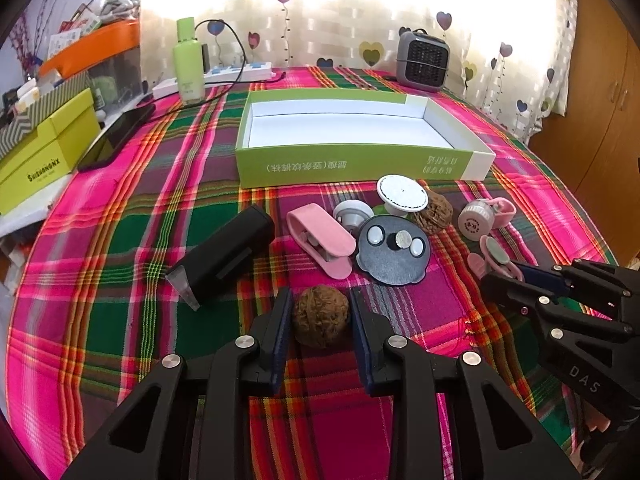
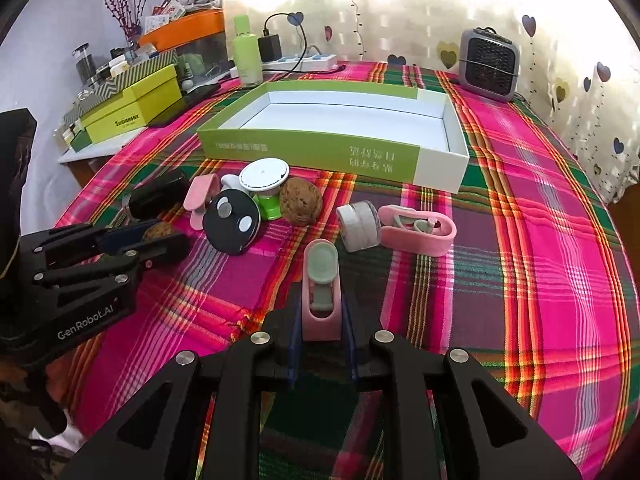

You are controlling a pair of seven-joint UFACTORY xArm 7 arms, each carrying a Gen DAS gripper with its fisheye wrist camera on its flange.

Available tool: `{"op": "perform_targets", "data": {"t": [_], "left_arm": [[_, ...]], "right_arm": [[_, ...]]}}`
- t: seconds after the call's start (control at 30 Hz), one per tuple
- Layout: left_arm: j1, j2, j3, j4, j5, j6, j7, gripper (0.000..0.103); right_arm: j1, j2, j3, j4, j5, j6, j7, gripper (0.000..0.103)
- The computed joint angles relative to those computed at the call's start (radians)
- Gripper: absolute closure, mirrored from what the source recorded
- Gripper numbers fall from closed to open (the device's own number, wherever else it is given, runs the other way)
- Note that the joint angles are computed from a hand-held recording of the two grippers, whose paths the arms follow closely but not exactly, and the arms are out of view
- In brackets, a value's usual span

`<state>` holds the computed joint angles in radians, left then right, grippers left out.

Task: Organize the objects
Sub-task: 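Carry the walnut and pink holder over the white box with both grippers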

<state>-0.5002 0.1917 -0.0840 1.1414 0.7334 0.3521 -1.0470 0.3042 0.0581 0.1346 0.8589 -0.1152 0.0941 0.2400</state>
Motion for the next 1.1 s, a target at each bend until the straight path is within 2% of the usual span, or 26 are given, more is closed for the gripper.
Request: {"op": "perform_targets", "data": {"t": [0.1, 0.3, 0.43, 0.57, 0.8, 1.1], "left_arm": [[0.0, 0.0, 0.001, -0.001, -0.007, -0.003, -0.014, 0.077], [-0.014, 0.011, -0.011, 0.029, -0.026, 0.034, 0.022, 0.077], [-0.021, 0.008, -0.011, 0.037, -0.028, 0.037, 0.02, 0.077], [-0.025, 0.003, -0.01, 0.039, -0.01, 0.042, 0.008, 0.077], [-0.024, -0.002, -0.012, 0.053, 0.003, 0.051, -0.004, 0.077], [-0.012, 0.037, -0.006, 0.124, -0.041, 0.033, 0.043, 0.077]], "right_arm": [[-0.002, -0.003, 0.003, -0.005, 0.017, -0.005, -0.011, 0.085], [-0.012, -0.008, 0.026, -0.019, 0.135, -0.024, -0.083, 0.085], [-0.026, -0.008, 0.062, -0.017, 0.309, -0.028, -0.223, 0.085], [-0.018, -0.011, 0.067, -0.015, 0.37, -0.04, -0.284, 0.085], [-0.003, -0.029, 0.057, -0.016, 0.416, -0.052, -0.331, 0.085], [-0.007, -0.022, 0.031, 0.029, 0.344, -0.045, -0.288, 0.085]]}}
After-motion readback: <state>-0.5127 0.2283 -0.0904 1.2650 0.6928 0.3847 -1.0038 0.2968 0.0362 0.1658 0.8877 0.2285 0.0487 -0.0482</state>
